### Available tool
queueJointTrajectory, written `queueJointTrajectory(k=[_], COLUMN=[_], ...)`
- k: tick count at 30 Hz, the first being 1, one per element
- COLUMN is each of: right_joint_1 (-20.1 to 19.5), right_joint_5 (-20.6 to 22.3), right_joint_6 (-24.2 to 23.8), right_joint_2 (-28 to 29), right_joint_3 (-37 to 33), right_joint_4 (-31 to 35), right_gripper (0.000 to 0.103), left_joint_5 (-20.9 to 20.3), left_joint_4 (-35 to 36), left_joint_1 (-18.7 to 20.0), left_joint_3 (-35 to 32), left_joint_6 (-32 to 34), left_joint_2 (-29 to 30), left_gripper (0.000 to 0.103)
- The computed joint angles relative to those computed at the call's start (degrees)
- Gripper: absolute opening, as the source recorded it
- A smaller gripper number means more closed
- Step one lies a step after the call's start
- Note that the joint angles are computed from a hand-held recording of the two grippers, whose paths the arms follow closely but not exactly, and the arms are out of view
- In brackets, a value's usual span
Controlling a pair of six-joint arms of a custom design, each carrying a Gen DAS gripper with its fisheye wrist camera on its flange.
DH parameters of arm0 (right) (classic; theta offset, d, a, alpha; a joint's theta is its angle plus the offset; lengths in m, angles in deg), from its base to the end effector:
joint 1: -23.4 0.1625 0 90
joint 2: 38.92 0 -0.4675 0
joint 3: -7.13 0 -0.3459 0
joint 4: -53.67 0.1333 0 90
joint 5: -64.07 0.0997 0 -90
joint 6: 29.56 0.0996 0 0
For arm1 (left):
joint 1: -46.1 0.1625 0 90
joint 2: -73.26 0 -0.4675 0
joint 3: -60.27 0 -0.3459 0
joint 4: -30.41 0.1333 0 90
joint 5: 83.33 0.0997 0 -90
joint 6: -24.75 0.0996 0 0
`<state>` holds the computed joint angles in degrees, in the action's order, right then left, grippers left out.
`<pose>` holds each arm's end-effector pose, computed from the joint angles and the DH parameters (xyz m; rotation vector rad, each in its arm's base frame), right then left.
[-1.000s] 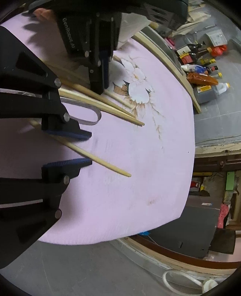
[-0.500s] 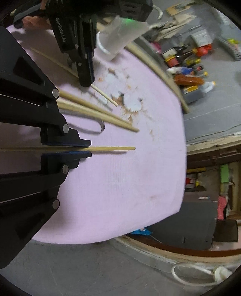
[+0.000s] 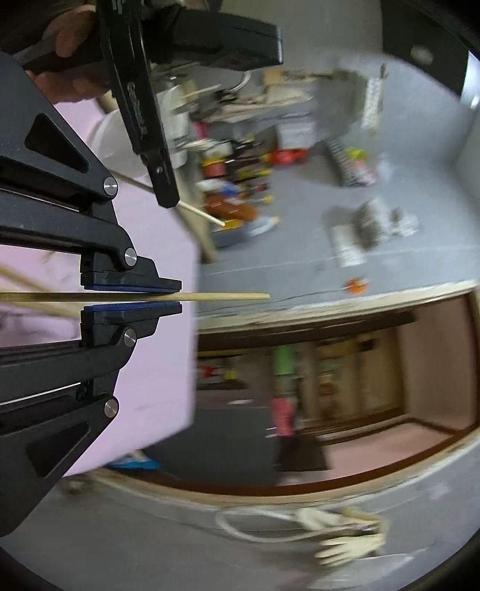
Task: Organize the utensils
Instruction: 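Lift both chopsticks over the white caddy and open both tools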
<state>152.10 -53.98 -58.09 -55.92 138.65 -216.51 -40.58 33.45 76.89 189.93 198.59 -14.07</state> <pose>0.3330 -0.2774 0.0391 0.9789 -2.1520 1.5517 -0.1126 -0.3074 0.2784 0.7065 2.4088 -1.4372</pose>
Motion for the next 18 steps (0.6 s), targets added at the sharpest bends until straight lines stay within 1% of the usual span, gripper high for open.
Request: queueJointTrajectory(k=[1, 4, 8, 10, 12, 14, 18], right_joint_1=[0.6, 1.3, 1.7, 2.1, 2.3, 2.5, 2.9], right_joint_5=[1.2, 5.6, 10.2, 11.8, 13.1, 14.3, 16.3], right_joint_6=[-1.3, -2.7, -3.3, -3.2, -2.9, -2.1, -0.4], right_joint_2=[0.4, 1.0, 1.5, 2.0, 2.3, 2.6, 3.8], right_joint_3=[-1.3, -4.5, -8.7, -11.9, -13.6, -16.2, -20.0], right_joint_4=[-1.3, -3.7, -4.2, -3.1, -2.6, -0.2, 2.1], right_gripper=[0.003, 0.003, 0.003, 0.003, 0.003, 0.003, 0.003], left_joint_5=[-1.3, -5.4, -9.8, -10.6, -12.0, -12.2, -11.7], left_joint_4=[-1.0, -2.3, -5.6, -7.5, -7.4, -8.4, -9.6], left_joint_1=[-1.2, -4.6, -7.0, -6.8, -7.3, -6.5, -4.3], left_joint_3=[0.4, 0.8, 0.7, -0.2, -0.7, -1.5, -3.0], left_joint_6=[1.2, 4.8, 11.8, 15.9, 18.6, 21.7, 26.8], left_joint_2=[-1.6, -5.9, -10.9, -13.4, -16.8, -19.0, -23.1], left_gripper=[0.002, 0.002, 0.002, 0.002, 0.002, 0.002, 0.002])
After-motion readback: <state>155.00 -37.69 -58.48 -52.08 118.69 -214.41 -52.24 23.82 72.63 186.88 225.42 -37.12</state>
